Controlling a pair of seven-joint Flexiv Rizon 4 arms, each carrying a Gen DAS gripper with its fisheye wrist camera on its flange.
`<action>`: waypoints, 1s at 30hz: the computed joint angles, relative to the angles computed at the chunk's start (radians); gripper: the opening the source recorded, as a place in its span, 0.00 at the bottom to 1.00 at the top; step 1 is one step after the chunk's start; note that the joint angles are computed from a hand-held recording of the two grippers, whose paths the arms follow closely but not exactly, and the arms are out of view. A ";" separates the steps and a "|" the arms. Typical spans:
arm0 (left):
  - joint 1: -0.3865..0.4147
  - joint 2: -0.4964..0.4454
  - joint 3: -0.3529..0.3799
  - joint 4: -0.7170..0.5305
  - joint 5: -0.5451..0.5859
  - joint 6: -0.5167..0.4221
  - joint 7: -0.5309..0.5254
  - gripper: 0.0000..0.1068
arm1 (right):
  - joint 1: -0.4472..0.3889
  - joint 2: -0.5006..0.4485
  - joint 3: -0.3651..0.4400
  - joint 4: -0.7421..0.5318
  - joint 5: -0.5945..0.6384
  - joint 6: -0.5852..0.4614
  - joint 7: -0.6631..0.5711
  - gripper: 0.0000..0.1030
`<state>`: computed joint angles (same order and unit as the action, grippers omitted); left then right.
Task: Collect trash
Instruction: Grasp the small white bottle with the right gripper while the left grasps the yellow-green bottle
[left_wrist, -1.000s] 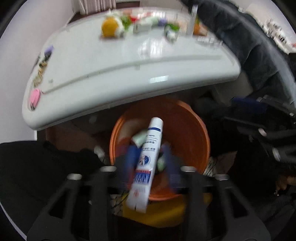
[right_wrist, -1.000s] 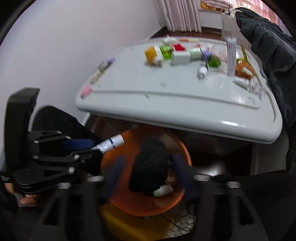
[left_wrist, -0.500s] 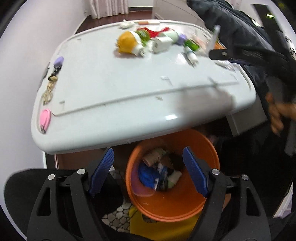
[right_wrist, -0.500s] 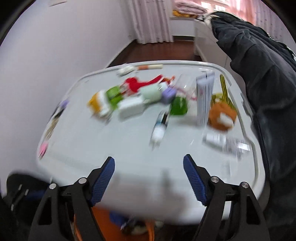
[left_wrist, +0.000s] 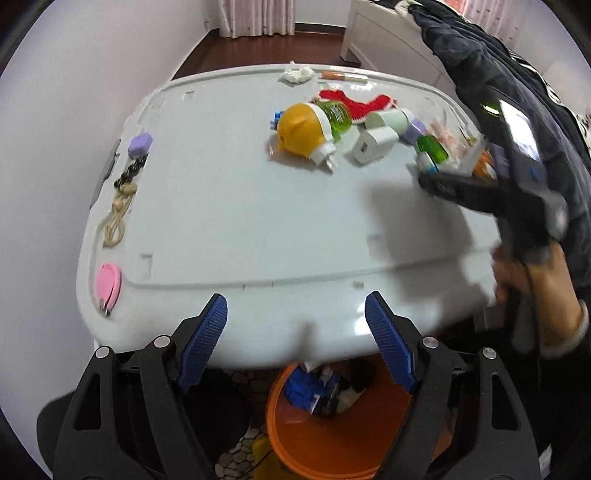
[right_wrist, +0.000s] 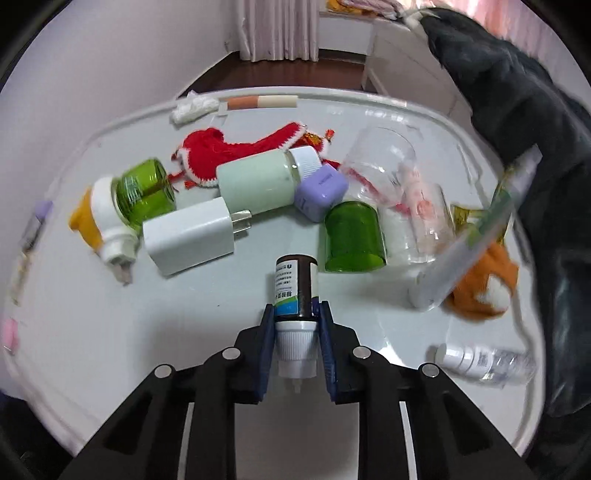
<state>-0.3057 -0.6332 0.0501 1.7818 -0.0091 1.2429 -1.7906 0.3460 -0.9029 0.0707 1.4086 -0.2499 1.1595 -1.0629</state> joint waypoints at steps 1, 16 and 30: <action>0.000 -0.015 -0.002 -0.026 -0.003 -0.007 0.002 0.71 | -0.023 0.018 0.024 0.026 0.016 0.031 -0.005 0.22; -0.017 -0.353 0.059 -0.571 0.017 -0.129 -0.068 0.71 | -0.127 0.218 0.120 0.346 0.065 0.355 -0.130 0.22; 0.003 -0.469 0.064 -0.654 0.018 -0.043 0.049 0.64 | -0.156 0.171 0.176 0.282 0.120 0.288 -0.192 0.22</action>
<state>-0.3026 -1.1024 0.1145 1.1274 0.0087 1.2002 -1.7416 0.1896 -0.7316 0.2468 1.6908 -0.1304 1.4479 -1.2551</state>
